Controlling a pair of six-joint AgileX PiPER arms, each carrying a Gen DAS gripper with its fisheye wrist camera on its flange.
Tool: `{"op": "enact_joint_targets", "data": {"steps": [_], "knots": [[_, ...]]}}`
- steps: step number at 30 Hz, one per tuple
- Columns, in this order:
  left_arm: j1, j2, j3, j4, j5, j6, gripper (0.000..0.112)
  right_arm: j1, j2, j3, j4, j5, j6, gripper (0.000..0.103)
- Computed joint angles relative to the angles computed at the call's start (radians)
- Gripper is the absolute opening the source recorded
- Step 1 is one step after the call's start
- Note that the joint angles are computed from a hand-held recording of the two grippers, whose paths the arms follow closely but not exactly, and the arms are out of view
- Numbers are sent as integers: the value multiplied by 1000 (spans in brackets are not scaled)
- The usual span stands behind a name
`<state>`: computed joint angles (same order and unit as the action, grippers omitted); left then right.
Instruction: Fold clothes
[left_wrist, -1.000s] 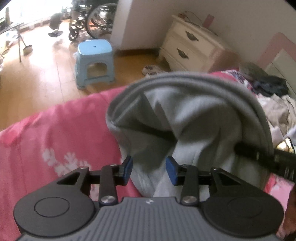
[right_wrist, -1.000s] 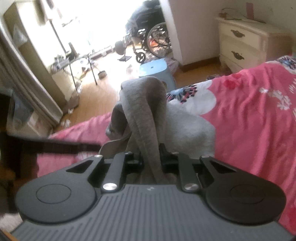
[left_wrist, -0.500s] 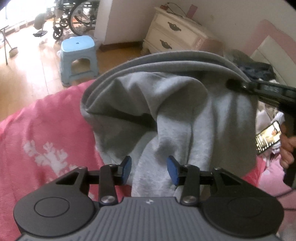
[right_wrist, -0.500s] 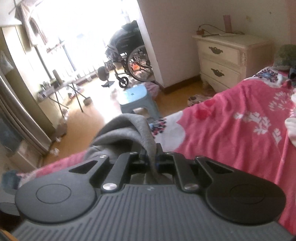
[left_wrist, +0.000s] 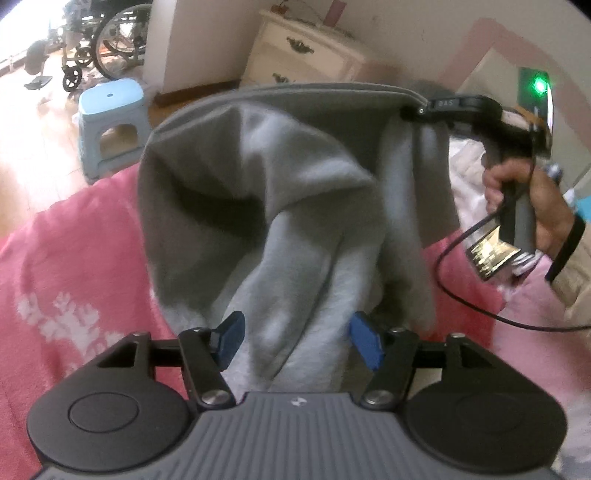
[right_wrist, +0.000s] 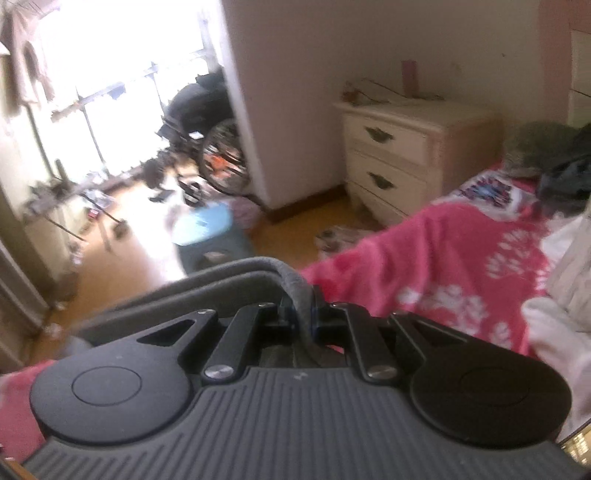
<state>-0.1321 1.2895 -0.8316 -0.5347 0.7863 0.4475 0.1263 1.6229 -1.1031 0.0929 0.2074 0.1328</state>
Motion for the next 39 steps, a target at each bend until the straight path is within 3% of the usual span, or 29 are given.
{"op": "enact_joint_targets", "data": {"steps": [5, 9, 11, 15, 18, 21, 26, 32, 34, 36, 39], "knots": [[-47, 29, 9, 100, -50, -98, 59, -31, 55, -20, 60, 116, -69, 14], [-45, 20, 9, 115, -47, -115, 54, -44, -80, 91, 188, 110, -170, 38], [-35, 9, 4, 105, -35, -112, 50, -49, -163, 133, 302, 124, -256, 45], [-34, -16, -12, 133, 15, -175, 47, -39, -248, 124, 586, 287, -494, 59], [-17, -39, -22, 151, 63, -215, 47, 35, -227, 78, 634, 417, -481, 69], [17, -73, -24, 156, 111, -219, 47, 106, -153, 45, 657, 501, -351, 70], [101, -112, -13, 152, 186, -173, 47, 178, -31, 20, 689, 545, -151, 70], [177, -126, 17, 113, 211, -97, 47, 308, 37, 32, 688, 488, -70, 66], [185, -122, 22, 103, 204, -79, 47, 350, 68, 13, 636, 455, -31, 52], [197, -120, 26, 87, 201, -56, 47, 364, 88, 7, 644, 431, -28, 8], [220, -125, 33, 49, 197, -7, 56, 324, 89, 41, 829, 410, -165, 7]]}}
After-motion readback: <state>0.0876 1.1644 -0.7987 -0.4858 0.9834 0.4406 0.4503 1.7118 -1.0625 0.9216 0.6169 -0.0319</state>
